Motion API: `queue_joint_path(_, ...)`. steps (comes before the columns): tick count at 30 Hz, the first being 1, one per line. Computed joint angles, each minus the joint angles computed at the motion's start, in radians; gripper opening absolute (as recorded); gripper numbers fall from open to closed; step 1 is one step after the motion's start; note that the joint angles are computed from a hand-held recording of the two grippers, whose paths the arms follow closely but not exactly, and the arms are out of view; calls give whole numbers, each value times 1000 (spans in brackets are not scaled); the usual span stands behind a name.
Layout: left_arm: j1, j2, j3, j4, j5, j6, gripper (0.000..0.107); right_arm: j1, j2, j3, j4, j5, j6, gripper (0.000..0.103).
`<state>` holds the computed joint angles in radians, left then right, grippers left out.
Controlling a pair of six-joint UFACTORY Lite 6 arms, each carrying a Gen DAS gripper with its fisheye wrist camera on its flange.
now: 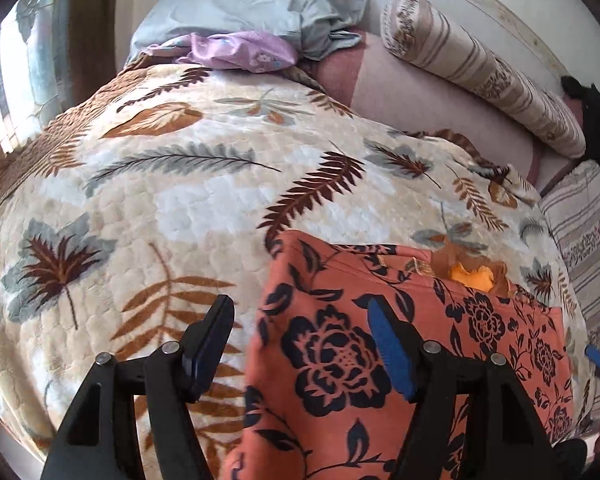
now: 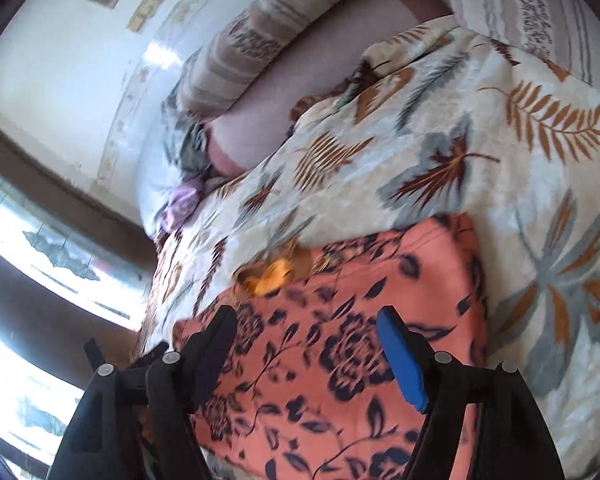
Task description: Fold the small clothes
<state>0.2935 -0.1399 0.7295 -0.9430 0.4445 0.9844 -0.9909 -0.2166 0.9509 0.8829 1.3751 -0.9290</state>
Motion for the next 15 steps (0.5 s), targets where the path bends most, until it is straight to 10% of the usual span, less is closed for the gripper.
queue_joint_path(9, 23, 332, 260, 95, 147, -52, 70, 93, -229, -350, -87, -64, -19, 75)
queue_joint_path(12, -38, 474, 424, 194, 191, -161, 13, 115, -218, -372, -92, -107, -20, 75)
queue_joint_path(15, -46, 501, 504, 129, 268, -98, 5, 128, -193, -372, -85, -129, -21, 75)
